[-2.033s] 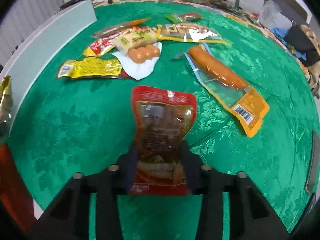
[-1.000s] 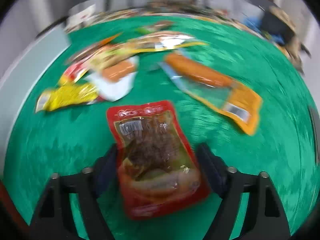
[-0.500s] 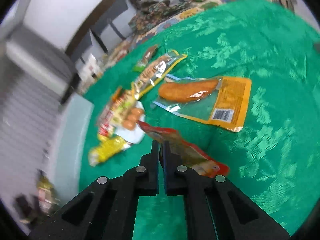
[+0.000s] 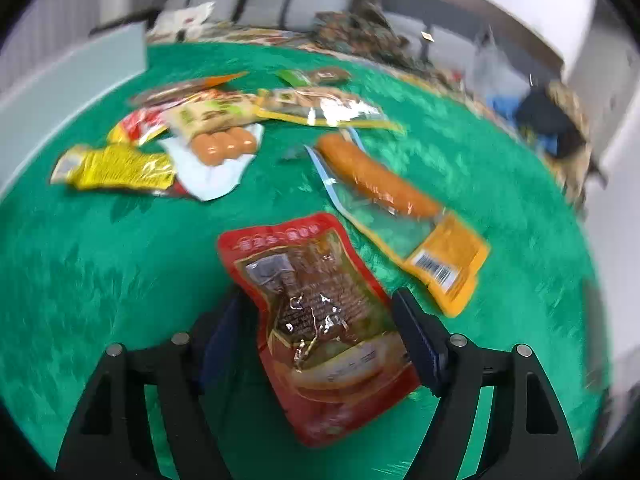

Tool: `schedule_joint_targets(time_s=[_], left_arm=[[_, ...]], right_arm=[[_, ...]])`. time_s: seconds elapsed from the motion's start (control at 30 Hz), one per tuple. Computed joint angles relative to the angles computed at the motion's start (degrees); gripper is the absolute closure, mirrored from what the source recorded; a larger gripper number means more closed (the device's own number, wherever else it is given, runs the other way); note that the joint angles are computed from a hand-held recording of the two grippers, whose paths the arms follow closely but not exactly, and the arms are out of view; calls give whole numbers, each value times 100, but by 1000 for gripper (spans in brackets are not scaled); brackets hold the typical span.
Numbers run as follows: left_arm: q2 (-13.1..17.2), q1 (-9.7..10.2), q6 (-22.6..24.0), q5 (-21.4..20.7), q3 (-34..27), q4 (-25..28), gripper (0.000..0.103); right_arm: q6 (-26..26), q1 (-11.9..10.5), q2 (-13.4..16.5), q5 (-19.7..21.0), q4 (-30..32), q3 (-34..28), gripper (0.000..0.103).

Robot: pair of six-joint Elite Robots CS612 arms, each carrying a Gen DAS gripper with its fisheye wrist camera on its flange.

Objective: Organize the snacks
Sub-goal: 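Lift the red snack pack with the right tool toward the white box, then drop the longan bag and red pack into the white box with both tools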

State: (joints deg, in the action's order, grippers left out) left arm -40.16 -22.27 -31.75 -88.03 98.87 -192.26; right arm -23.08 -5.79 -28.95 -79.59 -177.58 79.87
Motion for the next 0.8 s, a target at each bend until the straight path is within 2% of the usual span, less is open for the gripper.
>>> schedule_joint_targets(time_s=[0.03,0.07,0.1,0.2,0.27,0.33,0.37,0.43,0.5,0.6,0.67,0.77,0.8], left_arm=[[-1,-2,1,3,-3,7,37],[-1,-2,0,3,-1,2,37],[-1,-1,1,2,1,-13,37],[4,2,-9,15,2,-62,37],[2,6,-32,16,20,-106,37],[-10,17,-43,10,42,-130,37],[-20,25,-56,2,45,-141,37],[-52,42,-89,-27,59,-166,37],[-113,55,-111,3,99,-218,37],[-277,67,-97,245,216,-266,37],[-400,93,-69,429,307,-271,37],[-619,185,-63,851,455,-169,37],[-689,234,-72,1004,504,-115,37]], right_arm=[[429,-57,2,175,281,-70,27],[621,-82,-2,110,322,-108,46],[689,-101,-28,175,457,-144,71],[1050,-224,-103,592,941,-225,81],[1795,-439,-115,1395,1102,-235,86],[2861,-690,-43,2595,1007,-242,86],[3087,-756,-29,3021,935,-232,86],[3450,-852,-3,3648,833,-201,86],[3707,-890,-4,4099,783,-172,86],[3715,-805,-104,4690,780,-120,86],[3592,-639,-189,5140,917,-179,86],[3004,-290,-366,5792,1498,-325,86],[2772,-192,-439,5895,1696,-321,86]])
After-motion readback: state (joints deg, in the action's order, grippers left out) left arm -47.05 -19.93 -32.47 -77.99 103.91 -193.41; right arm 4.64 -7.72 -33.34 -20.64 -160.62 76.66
